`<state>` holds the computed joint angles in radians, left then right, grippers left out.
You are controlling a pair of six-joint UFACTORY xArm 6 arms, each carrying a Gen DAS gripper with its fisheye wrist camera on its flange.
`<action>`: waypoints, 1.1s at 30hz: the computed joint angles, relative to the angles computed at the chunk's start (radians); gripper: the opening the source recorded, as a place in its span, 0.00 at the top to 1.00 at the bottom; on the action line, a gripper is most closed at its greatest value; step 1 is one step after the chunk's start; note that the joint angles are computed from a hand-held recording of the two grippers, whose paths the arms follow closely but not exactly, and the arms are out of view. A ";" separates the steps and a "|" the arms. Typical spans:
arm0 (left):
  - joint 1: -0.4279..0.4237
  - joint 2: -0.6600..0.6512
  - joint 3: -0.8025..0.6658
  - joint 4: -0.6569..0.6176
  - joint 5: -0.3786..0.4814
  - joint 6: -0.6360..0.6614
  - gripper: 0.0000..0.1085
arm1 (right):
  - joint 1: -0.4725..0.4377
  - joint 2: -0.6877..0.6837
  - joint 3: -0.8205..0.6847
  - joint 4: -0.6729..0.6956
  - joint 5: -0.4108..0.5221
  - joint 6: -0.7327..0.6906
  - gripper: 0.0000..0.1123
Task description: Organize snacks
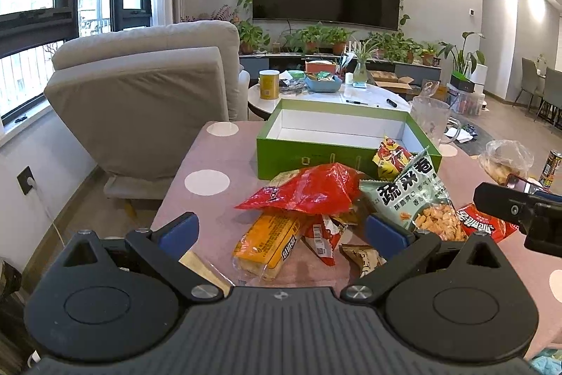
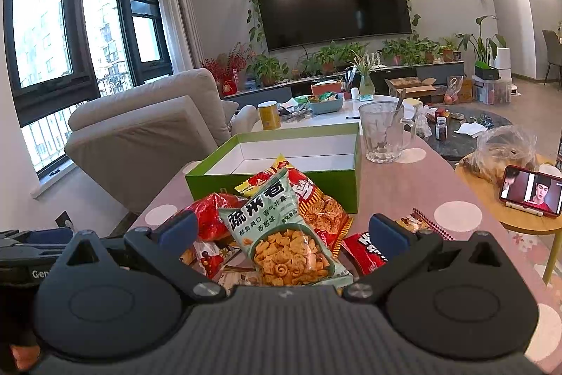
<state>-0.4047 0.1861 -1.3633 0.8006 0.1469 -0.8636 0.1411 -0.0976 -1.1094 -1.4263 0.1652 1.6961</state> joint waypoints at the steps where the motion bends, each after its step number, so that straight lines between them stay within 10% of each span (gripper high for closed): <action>1: 0.000 0.000 0.000 0.001 -0.001 -0.002 0.06 | 0.000 0.000 0.000 0.000 0.000 0.000 0.31; 33: 0.004 0.005 -0.006 -0.035 0.014 0.015 0.06 | 0.003 -0.002 0.013 0.058 0.002 -0.044 0.31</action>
<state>-0.4009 0.1914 -1.3697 0.7659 0.1612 -0.8482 0.1444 -0.0993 -1.0962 -1.3682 0.1672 1.6524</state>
